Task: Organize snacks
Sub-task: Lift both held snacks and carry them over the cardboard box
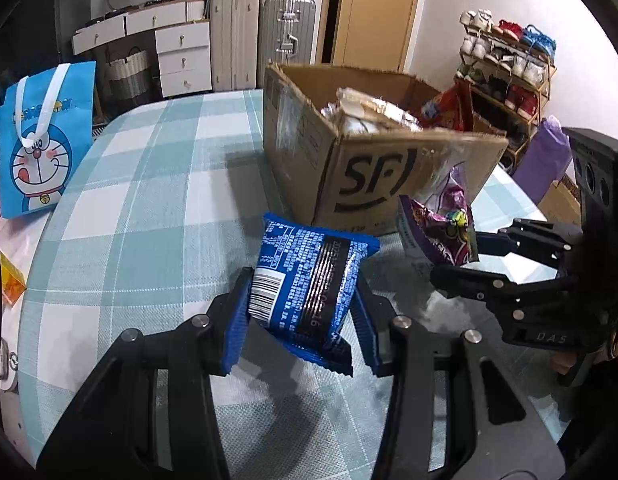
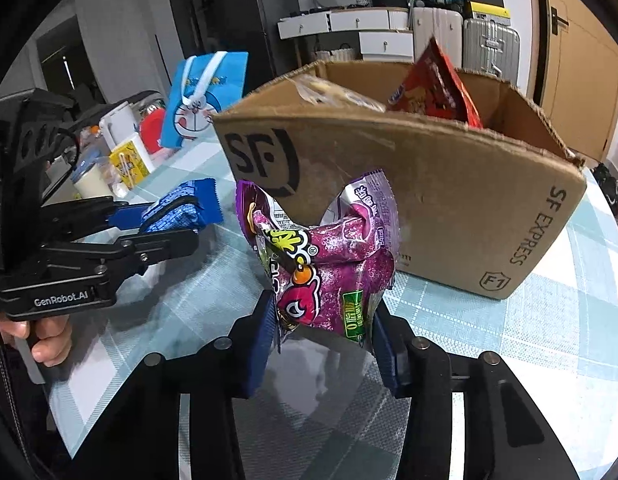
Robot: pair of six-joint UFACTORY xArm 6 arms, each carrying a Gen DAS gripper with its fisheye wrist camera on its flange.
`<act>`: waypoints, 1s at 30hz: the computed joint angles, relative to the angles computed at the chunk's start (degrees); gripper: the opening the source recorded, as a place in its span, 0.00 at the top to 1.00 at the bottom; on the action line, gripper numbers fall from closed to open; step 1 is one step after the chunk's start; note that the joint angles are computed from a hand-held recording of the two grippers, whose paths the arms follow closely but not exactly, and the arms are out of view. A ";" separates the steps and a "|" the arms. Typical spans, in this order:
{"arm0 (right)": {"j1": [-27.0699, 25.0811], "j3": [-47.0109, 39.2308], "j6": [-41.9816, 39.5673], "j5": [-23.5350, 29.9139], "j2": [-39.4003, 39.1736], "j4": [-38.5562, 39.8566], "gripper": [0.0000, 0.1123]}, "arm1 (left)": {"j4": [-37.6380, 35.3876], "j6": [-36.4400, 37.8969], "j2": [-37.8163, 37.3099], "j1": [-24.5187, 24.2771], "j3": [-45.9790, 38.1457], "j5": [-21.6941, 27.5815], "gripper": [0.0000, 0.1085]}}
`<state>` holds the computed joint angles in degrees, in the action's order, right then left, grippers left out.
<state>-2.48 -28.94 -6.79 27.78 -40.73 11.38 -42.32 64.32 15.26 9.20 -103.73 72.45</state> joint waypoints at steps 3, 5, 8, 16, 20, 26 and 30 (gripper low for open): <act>-0.03 0.28 -1.35 0.04 -1.34 1.31 0.60 | -1.35 0.29 -0.28 0.40 -0.15 0.18 0.60; -0.22 0.38 -1.87 0.13 -2.28 1.79 0.60 | -2.06 0.52 -0.67 0.61 -0.04 0.18 0.60; -0.53 0.34 -2.46 0.37 -3.84 2.69 0.60 | -3.44 0.75 -1.37 1.15 -0.04 0.54 0.60; -2.47 -0.63 -2.90 2.69 -9.74 3.60 0.60 | -6.16 -0.23 -2.40 2.41 -1.58 2.87 0.60; -4.68 -1.47 -3.20 4.57 -12.23 3.51 0.60 | -7.19 -1.18 -2.57 2.47 -2.66 3.18 0.60; -8.36 -5.52 -4.32 8.69 -12.25 2.03 0.60 | -8.08 -4.06 -0.52 2.15 -7.72 3.84 0.60; -11.96 -9.21 -8.28 12.73 -12.37 3.62 0.60 | -8.19 -5.96 1.59 1.63 -12.61 4.46 0.60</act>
